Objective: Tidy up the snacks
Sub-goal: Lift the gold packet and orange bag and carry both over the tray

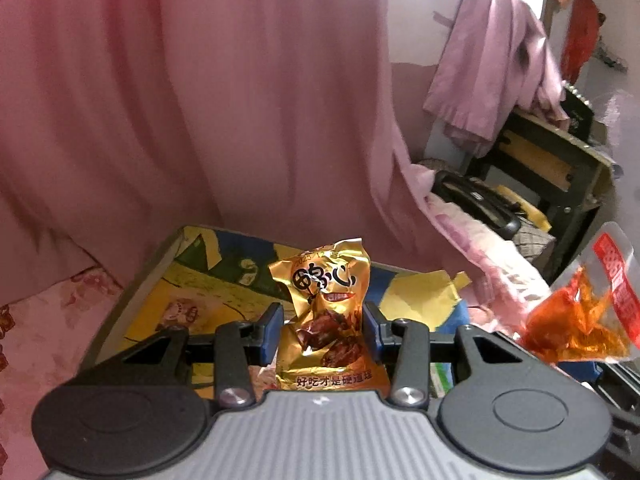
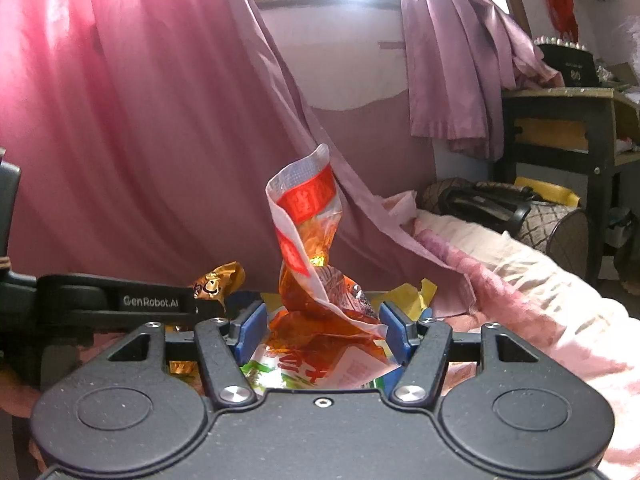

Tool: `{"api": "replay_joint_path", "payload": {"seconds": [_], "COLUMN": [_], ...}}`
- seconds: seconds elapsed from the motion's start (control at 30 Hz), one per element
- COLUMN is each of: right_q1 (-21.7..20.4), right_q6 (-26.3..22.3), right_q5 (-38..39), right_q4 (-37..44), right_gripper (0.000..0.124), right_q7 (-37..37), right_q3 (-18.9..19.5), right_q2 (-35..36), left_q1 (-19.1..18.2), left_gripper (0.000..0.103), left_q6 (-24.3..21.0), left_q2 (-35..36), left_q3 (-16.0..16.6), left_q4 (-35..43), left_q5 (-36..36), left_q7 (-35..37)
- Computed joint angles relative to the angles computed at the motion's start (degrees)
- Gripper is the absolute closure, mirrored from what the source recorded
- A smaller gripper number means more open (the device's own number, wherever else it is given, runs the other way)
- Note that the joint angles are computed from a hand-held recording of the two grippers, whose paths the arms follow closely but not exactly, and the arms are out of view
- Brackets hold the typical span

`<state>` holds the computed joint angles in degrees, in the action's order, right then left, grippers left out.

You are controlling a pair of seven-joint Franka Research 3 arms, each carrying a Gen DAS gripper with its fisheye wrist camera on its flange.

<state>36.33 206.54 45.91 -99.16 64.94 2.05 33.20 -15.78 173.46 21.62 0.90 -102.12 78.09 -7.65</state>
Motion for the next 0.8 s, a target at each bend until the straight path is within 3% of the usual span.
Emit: {"api": "replay_joint_path", "payload": {"seconds": [0.13,0.23,0.3,0.47,0.8], "right_q1": [2.3,6.5,9.6,19.7,17.8], "right_q6": [-3.7,-7.1,-9.7,-18.5,-25.3], "right_q5": [3.8,7.3,8.7,8.9,0.9], "right_q4": [3.8,6.6,8.0,11.0,16.8], "right_gripper": [0.06,0.06,0.06,0.06,0.06], "right_q7": [-1.3,-2.6,-2.2,3.8,12.9], "right_q3": [-3.2,-8.6,-12.9,-27.9,-28.9], "right_q2": [2.5,4.4,5.7,10.6,15.8], "left_q1": [1.2,1.9,2.2,3.3,1.8], "left_gripper": [0.057,0.057,0.057,0.057,0.056], "left_q6": [-2.3,-4.2,-5.2,-8.2,-12.1], "left_q2": [1.6,2.7,3.2,4.9,6.9], "left_q3": [-1.4,-2.1,-2.2,-3.7,-2.6], "left_q4": [0.9,1.5,1.8,2.8,5.1], "left_q5": [-7.5,-14.3,-18.2,-29.0,-38.3], "left_q7": [8.6,16.0,19.8,29.9,38.1]}}
